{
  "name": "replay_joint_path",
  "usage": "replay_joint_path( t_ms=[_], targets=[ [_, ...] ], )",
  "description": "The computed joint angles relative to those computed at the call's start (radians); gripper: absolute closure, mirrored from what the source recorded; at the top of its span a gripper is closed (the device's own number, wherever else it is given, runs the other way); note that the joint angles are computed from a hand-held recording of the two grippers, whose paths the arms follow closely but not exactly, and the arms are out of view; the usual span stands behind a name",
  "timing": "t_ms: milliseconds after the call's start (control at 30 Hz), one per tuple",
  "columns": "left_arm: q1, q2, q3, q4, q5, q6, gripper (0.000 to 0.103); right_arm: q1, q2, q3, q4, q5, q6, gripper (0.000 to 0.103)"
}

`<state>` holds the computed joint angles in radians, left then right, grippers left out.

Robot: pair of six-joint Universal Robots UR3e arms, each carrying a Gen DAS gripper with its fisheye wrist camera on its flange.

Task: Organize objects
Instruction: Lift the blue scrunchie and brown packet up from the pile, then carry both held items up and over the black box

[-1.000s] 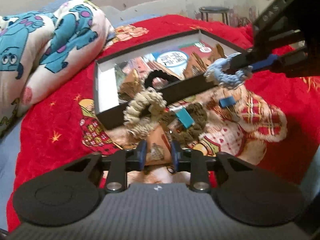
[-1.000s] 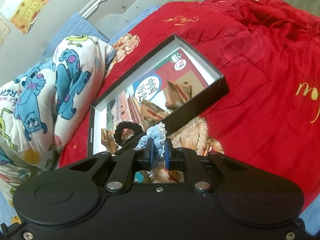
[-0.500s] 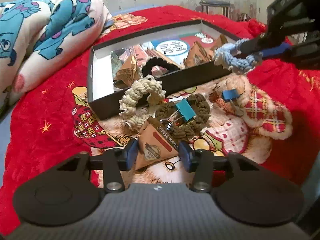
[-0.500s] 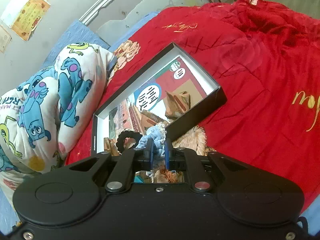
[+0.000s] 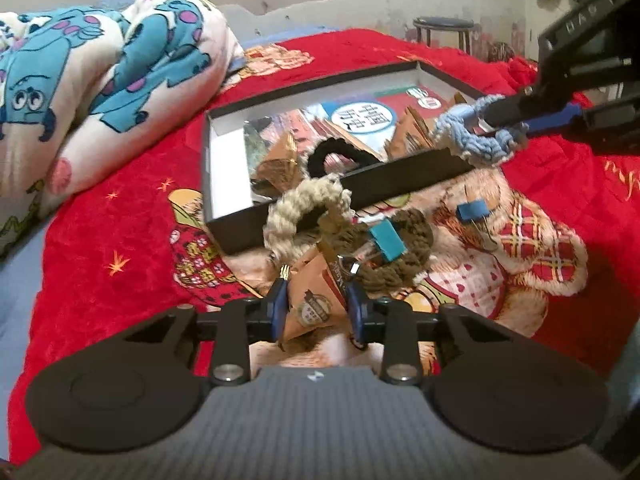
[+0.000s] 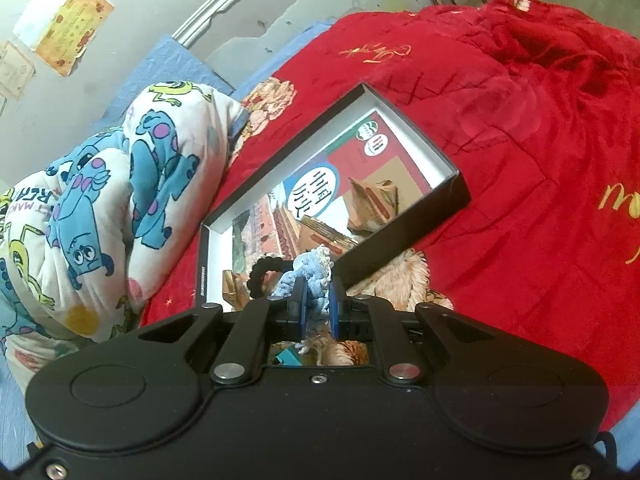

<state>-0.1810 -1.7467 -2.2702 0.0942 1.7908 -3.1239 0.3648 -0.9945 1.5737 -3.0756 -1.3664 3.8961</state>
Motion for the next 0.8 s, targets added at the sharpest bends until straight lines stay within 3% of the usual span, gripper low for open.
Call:
replay_joint_path(
  t_ms=[367, 800],
  targets=[
    [0.032, 0.049, -0.026, 0.027, -0.022, -0.036, 0.071, -0.006, 0.0, 0.0, -0.017, 0.016, -0.001, 0.092],
    [0.145, 0.173, -0.074, 0.088, -0.157, -0.072, 0.071, 0.028, 0.052, -0.076, -0.053, 0.006, -0.03, 0.092]
  ],
)
